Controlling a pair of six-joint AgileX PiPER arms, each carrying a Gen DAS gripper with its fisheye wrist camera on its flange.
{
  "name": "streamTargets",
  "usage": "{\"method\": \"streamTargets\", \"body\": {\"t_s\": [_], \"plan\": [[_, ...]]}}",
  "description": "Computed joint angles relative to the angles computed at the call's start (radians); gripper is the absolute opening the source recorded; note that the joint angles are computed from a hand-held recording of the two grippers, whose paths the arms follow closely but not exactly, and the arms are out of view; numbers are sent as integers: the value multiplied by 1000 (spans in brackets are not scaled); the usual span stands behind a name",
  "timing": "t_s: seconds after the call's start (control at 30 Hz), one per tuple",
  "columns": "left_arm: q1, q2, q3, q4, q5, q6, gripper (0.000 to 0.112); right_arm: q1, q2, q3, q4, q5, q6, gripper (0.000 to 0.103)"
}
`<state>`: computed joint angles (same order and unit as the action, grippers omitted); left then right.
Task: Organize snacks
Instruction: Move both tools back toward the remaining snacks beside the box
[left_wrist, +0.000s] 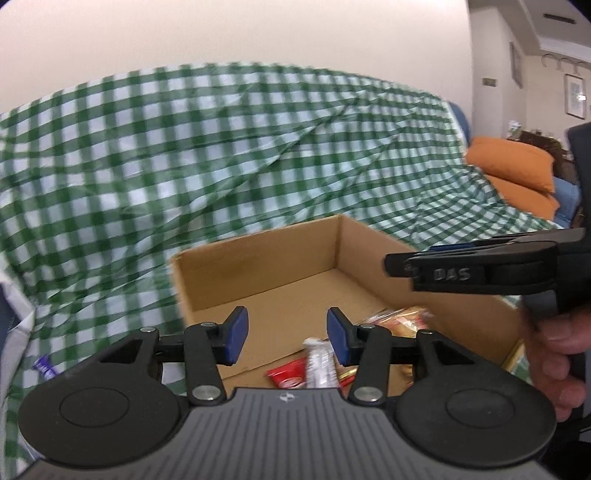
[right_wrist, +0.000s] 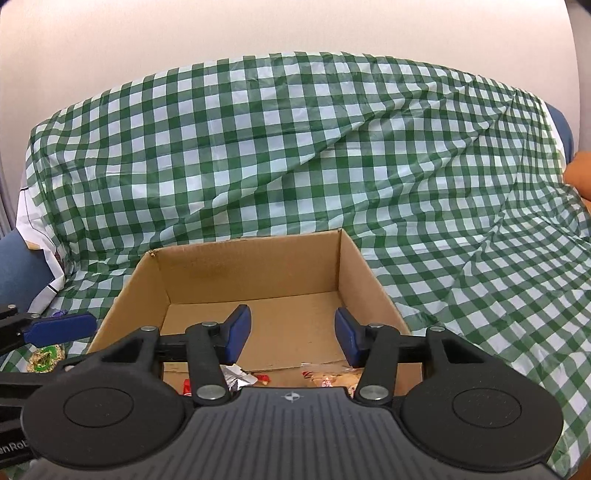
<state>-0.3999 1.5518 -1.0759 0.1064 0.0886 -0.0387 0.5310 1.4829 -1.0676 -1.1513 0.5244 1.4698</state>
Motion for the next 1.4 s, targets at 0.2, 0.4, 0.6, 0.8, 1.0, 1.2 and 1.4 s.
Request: {"method": "streamTargets", "body": {"t_s": [0.2, 0.4, 0.6, 0.8, 1.0, 1.2, 1.4], "plan": [[105, -4, -46, 109, 151, -182, 61, 39, 29, -38, 35, 1, -14, 52], [241, 73, -171, 253, 454, -458, 71, 111, 75, -91, 13, 13, 14, 53], [422, 175, -273, 150, 682, -466, 74, 174, 134, -157, 22, 6, -1, 53], [501, 241, -292, 82, 754, -415, 80, 227, 182, -214, 34, 2, -54, 53], [530, 243, -271, 21, 727, -329, 84, 247, 223, -263, 78, -17, -102, 53], [515, 216, -244, 64, 681, -320, 45, 275, 269, -313, 123, -34, -191, 53], [580, 217, -262, -26, 667, -285, 35, 322, 292, -330, 61, -50, -264, 53]]}}
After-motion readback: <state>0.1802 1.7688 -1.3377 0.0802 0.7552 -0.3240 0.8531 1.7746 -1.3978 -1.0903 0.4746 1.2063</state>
